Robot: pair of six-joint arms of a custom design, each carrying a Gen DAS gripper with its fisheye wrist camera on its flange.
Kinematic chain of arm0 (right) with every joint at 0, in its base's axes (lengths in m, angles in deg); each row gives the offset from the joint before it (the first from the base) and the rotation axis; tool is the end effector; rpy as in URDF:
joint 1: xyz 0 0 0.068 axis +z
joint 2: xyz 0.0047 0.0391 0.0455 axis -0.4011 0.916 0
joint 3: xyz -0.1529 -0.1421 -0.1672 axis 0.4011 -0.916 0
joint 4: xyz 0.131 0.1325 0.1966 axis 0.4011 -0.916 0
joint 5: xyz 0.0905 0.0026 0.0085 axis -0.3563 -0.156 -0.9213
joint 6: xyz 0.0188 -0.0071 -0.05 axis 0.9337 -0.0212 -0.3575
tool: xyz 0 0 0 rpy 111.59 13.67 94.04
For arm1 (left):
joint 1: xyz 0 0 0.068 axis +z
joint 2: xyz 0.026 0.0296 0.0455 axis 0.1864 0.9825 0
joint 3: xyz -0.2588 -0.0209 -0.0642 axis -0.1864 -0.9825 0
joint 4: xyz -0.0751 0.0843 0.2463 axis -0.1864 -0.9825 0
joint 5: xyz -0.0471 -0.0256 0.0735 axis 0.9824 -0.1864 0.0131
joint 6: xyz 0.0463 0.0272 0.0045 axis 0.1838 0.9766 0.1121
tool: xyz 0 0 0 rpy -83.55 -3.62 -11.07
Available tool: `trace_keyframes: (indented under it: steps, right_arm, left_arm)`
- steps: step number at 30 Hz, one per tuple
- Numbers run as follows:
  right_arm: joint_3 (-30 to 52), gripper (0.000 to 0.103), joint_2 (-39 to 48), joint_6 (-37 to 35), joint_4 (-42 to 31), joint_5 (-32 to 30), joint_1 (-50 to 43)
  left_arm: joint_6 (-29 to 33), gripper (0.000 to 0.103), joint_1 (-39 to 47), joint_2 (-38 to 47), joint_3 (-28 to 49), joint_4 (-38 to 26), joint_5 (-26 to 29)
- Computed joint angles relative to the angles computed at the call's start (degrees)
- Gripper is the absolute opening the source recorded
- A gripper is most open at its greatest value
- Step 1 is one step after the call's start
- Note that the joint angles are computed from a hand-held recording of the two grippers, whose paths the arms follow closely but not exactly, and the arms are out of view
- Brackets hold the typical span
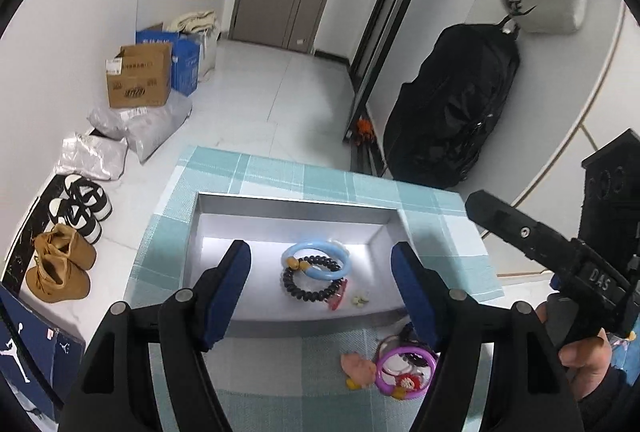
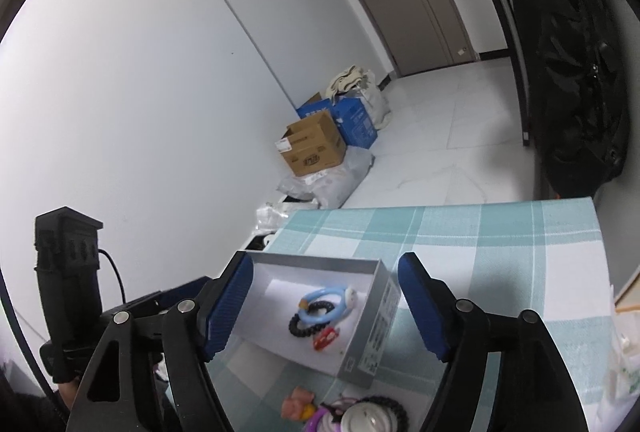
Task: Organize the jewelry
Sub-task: 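Withdraw both tools from the box back over the table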
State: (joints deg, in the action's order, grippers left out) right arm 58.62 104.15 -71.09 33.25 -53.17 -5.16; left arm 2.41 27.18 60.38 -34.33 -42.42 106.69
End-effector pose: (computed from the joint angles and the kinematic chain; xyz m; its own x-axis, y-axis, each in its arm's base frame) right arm 0.2347 0.0972 0.2992 -0.6874 -0.0136 -0.7261 -0.5138 0.7157 0.4731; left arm 0.1641 0.0339 0.2911 -0.6943 -0.2128 -0.6875 -0.0061 0.9570 -0.2901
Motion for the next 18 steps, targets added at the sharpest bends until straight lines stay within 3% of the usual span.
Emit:
trace_keyframes:
  steps: [7,9,18]
  right_arm:
    - [-3.0,0.084,-7.3,0.1,-4.6,4.2,1.0]
    - [-3.0,0.085,-8.4,-0.1,-7.1,5.5,1.3]
    - [-2.2,0.086,-12.8,-0.2,-15.5,8.8,2.2]
  left_arm:
    - [0.9,0.069,-1.7,-4.5,-1.7,-4.7,-0.3]
    - [1.4,0.069,-3.8,-6.0,-2.3,-6.2,-2.9]
    - [3.7,0.069,-3.7,-4.1,-3.6,-11.9,-2.6]
